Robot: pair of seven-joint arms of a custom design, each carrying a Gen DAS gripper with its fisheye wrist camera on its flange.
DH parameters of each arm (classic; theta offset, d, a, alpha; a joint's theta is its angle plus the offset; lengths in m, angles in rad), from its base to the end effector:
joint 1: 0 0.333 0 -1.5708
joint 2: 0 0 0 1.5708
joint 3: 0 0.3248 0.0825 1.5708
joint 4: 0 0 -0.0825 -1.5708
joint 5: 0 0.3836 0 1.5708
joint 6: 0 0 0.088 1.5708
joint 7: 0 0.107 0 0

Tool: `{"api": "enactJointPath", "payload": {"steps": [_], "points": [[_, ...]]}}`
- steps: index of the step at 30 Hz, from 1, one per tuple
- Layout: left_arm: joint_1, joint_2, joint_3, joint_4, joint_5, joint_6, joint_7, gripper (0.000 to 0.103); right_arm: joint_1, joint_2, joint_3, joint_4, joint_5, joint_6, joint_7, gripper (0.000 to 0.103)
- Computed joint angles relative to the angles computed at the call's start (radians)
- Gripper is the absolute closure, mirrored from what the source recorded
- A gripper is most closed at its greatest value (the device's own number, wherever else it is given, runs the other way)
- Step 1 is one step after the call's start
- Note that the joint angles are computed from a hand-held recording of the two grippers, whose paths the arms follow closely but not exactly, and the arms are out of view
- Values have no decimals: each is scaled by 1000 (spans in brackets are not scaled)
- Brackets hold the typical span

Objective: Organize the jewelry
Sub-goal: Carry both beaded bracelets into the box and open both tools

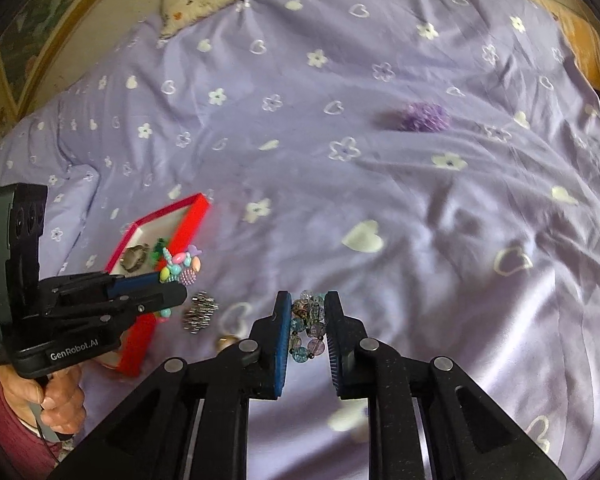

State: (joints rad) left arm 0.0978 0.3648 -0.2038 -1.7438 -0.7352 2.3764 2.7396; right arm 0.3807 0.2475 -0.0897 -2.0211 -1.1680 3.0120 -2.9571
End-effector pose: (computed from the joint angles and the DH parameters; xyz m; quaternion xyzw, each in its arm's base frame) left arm 0.6757 -0.0646 0.4088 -0.3651 0.8678 -0.3350 0.0388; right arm 0.5687 0.2439 0.3901 -0.5282 0.7465 -0.1953 0.3544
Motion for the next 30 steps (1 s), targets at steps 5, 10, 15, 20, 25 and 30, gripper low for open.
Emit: {"api": "enactJointPath", "payload": {"steps": [5, 10, 15, 20, 25, 30], "points": [[36, -32, 13, -26, -45, -17, 8, 86, 15, 13, 12, 38, 12, 9, -24, 86], [61, -59, 33, -51, -77, -24, 23, 86, 38, 42, 26, 84, 81, 11, -116, 86], [87, -73, 55, -64, -102, -35, 24, 86, 67, 74, 24, 127, 155, 18, -207, 86], [116, -81, 76, -72, -126, -34, 8, 86, 96, 107, 23, 169, 245, 35, -306, 86], [143, -78, 90, -66, -140, -28, -13, 86, 110, 151, 37, 218, 365, 53, -425, 86], [168, -71, 101, -61, -144, -16, -28, 86, 104, 193, 76, 266, 483, 53, -559, 86]]}}
